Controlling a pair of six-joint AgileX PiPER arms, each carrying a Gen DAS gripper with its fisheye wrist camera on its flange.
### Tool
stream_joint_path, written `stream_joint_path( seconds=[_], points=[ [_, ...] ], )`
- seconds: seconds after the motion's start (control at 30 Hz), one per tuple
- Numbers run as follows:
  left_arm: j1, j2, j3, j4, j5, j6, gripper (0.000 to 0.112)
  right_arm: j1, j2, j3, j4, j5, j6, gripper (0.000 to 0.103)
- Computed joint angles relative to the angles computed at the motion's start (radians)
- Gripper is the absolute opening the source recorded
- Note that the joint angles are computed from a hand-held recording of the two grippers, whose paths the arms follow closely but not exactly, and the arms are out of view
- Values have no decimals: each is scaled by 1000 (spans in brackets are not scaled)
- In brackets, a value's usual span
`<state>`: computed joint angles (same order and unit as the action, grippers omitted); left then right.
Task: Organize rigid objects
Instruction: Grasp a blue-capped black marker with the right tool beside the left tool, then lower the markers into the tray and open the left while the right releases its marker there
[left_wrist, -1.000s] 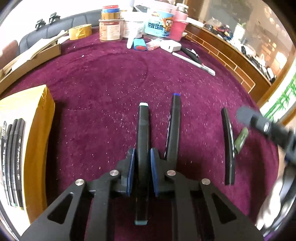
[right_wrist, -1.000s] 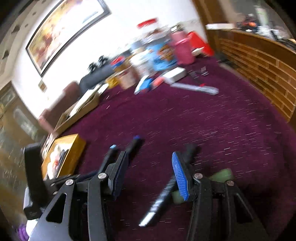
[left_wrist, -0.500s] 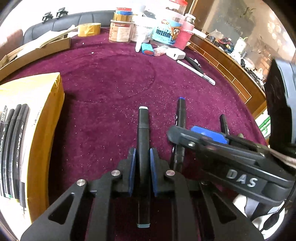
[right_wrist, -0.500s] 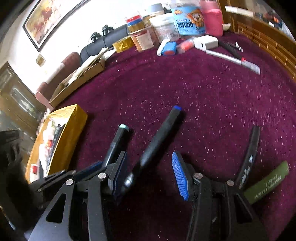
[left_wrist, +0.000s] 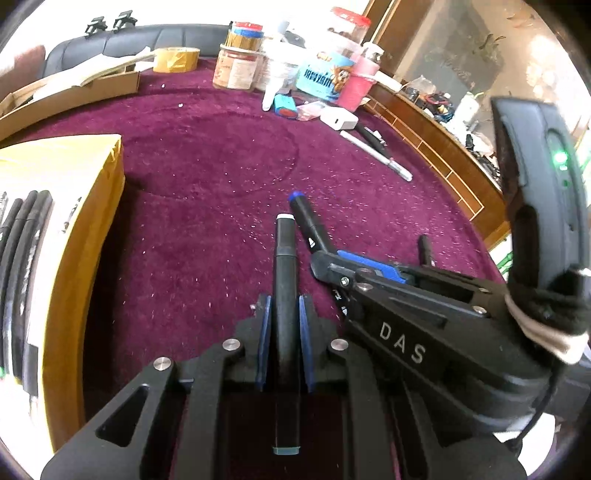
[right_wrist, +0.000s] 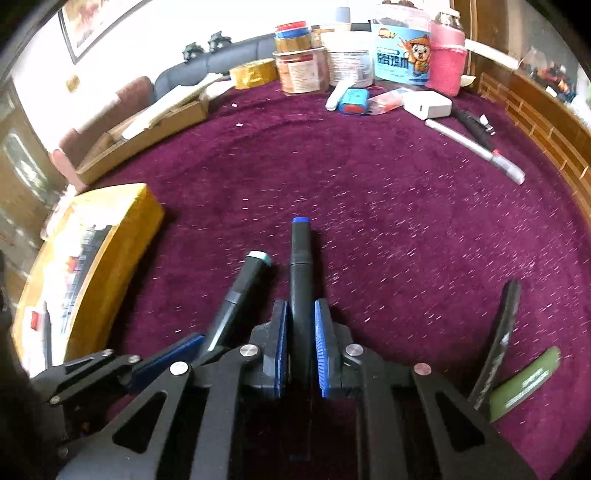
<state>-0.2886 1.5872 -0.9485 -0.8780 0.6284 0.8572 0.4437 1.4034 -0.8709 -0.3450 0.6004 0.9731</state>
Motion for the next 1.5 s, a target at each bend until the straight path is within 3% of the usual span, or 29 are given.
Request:
stream_joint_path(
  seconds=[0.07, 0.2, 0.33, 0.5, 0.6, 0.67, 0.87, 1.13, 1.33, 1.5],
  points=[
    [25, -33, 28, -41, 30, 42, 12, -1, -49, 45, 30, -48, -15, 12],
    [87, -103, 61, -110, 104, 91, 12, -45, -167, 126, 235, -148, -131, 12],
    [156, -196, 79, -87, 174, 112, 12, 20, -226, 97, 192, -118, -70, 13],
    [401, -284, 105, -107, 330, 199, 12, 136, -198, 29, 110, -128, 17, 13],
    [605, -305, 110, -108, 432, 257, 12, 183, -125, -20, 197, -174, -49, 13],
    [701, -303, 114, -105, 444, 293, 12, 223, -64, -69, 219, -187, -71, 13],
    [868, -197, 85, -37, 385, 292, 12, 329, 147, -256, 425, -190, -294, 13],
    [854, -79, 80, 28, 249, 228, 13, 440, 445, -572, 312, 11, -276, 13],
    [854, -87, 86, 14, 209, 257, 14, 461, 531, -671, 160, 105, -159, 13],
    [843, -115, 102, 18, 159, 262, 31, 489, 566, -735, 40, 168, -80, 15]
  ],
)
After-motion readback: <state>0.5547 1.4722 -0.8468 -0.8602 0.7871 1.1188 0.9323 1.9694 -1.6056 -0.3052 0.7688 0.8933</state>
